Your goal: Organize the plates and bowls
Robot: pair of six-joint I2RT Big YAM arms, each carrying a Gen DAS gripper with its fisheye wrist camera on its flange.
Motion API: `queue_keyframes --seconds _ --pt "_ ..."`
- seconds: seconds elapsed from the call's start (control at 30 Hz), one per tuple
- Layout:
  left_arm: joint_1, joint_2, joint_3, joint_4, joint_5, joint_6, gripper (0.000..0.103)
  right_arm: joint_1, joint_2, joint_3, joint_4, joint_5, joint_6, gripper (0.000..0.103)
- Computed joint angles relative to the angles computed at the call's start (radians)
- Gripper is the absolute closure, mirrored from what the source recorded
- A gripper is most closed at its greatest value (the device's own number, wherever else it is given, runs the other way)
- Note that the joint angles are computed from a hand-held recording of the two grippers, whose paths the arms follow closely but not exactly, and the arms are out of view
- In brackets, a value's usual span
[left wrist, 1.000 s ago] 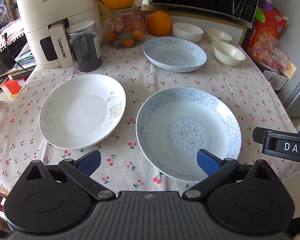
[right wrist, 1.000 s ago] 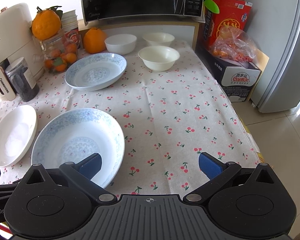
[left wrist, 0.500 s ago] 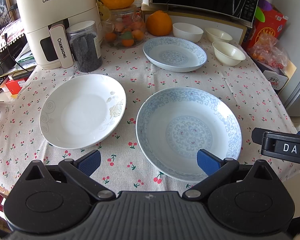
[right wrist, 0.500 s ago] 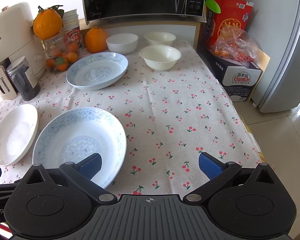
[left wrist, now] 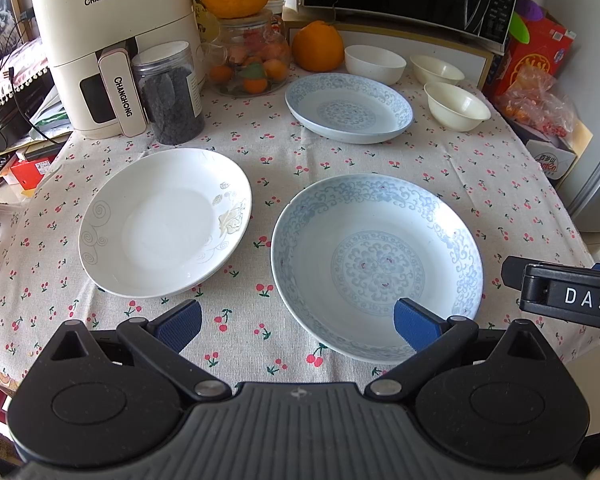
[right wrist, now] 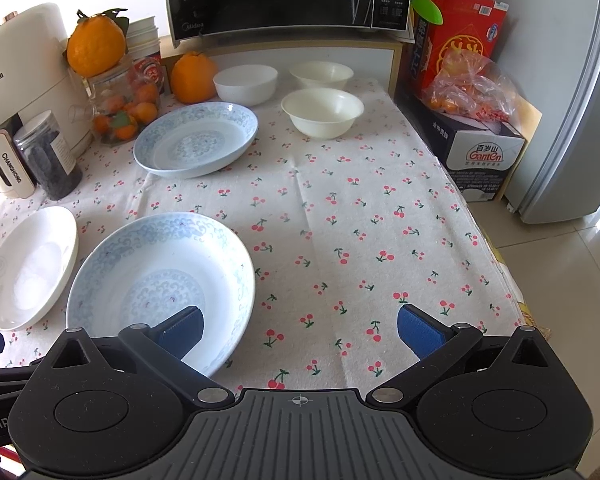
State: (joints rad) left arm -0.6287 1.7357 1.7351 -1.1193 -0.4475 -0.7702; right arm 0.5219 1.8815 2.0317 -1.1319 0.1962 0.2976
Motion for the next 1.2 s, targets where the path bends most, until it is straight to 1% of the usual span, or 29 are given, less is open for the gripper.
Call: queue_keyframes --seconds 0.67,0.77,0.93,1.07,1.2 --pt "-0.001 0.011 0.008 -0.005 0.008 0.005 0.0 -0.001 0.003 -0.002 -0.005 0.0 0.001 0.0" --pt "0.002 0.012 0.007 -0.002 0.031 0.01 0.0 0.001 0.007 0.004 -0.016 0.017 -0.004 0.0" --pt "0.01 0.011 0.006 0.007 0.063 0.015 0.0 0.0 -0.005 -0.013 0.012 0.033 -0.022 0.0" --pt "0.016 0.011 0.002 0.009 0.088 0.03 0.0 -0.011 -0.015 -0.022 0.035 0.011 -0.03 0.0" --pt "0.027 0.011 -0.003 0.014 0.135 0.047 0.001 -0.022 -0.006 0.002 0.022 -0.037 -0.058 0.0"
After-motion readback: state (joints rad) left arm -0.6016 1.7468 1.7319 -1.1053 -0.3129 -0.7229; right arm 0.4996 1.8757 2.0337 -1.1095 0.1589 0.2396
